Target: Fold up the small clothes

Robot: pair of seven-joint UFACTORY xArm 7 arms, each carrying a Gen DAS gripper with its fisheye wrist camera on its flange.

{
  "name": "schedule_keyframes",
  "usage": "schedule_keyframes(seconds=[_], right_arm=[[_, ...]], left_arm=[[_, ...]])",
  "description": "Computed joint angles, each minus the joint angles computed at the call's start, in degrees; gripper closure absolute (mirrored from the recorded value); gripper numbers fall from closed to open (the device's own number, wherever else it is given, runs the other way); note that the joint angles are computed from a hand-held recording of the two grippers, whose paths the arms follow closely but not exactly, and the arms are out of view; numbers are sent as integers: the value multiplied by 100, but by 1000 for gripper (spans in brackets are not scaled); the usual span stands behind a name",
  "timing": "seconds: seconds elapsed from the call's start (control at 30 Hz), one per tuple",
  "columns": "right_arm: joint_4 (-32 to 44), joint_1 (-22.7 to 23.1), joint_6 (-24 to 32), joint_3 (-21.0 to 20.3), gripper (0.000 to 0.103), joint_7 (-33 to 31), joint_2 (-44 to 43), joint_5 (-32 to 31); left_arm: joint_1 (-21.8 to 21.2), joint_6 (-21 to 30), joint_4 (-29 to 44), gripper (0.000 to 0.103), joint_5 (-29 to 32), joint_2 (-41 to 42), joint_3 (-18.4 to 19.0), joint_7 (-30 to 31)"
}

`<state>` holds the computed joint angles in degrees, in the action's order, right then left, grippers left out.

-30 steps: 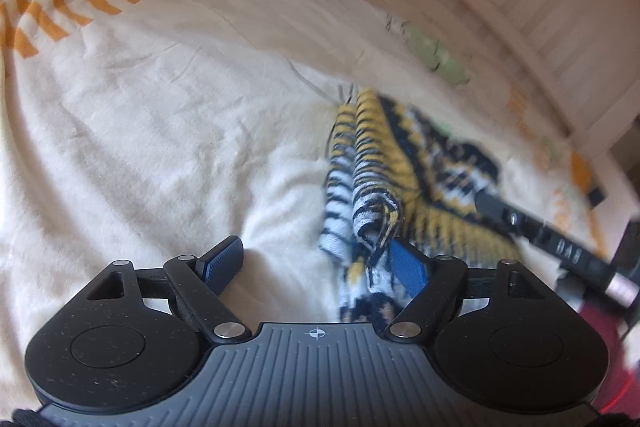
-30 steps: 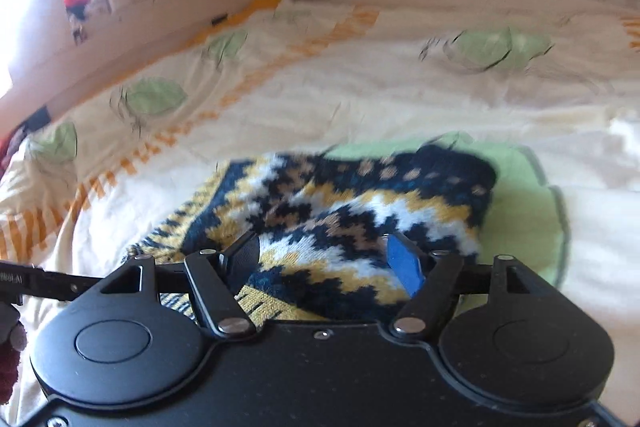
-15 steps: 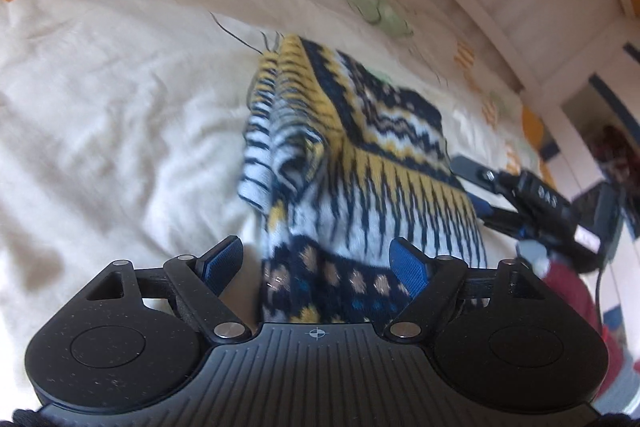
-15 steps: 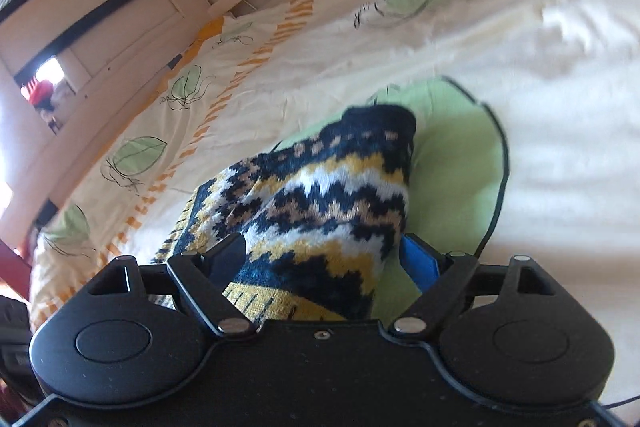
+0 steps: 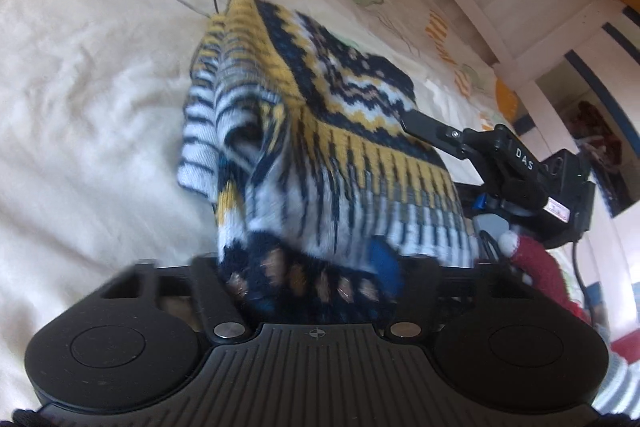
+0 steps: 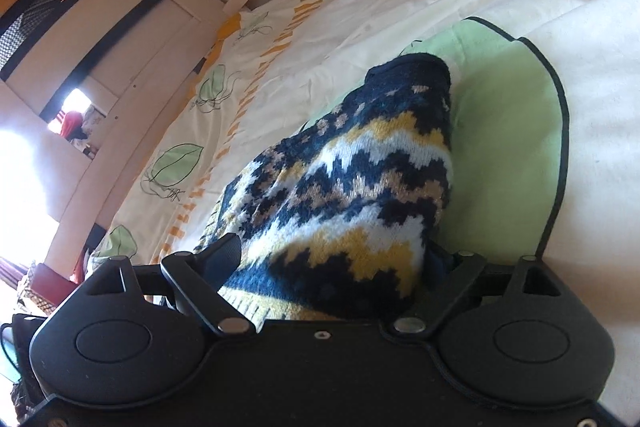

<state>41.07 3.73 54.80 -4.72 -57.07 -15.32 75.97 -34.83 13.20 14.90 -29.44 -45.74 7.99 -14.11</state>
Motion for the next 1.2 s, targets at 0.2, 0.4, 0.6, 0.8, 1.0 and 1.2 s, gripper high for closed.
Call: schedule_keyframes(seconds=[0.2, 0.4, 0.6, 0.8, 1.0, 1.2], right_arm=[[-194, 57, -289, 47, 50, 305, -480, -500], [-706, 20, 30, -195, 51, 1079, -1627, -1654], [-1453, -416, 1185, -820, 50, 2096, -3323, -3157], [-1924, -1081, 2375, -1375, 47, 2572, -4968, -4270], [-2308, -1624, 2624, -1585, 39, 2872, -6363, -4711], [-2317, -1880, 2821, -1908, 38, 3070, -7296, -5078]], left_arm=[[-348, 42, -12, 76, -457, -117, 370, 39], [-99, 781, -243, 76, -498, -904, -182, -492], [-265, 1714, -739, 76, -445, -2309, -1287, -1863], [-982, 2440, -967, 76, -310, -3396, -2499, -3659], [-1117, 3255, -736, 68, 338, -3719, -3346, -5021], [-869, 3957, 526, 68, 1450, -2610, -3660, -5047]])
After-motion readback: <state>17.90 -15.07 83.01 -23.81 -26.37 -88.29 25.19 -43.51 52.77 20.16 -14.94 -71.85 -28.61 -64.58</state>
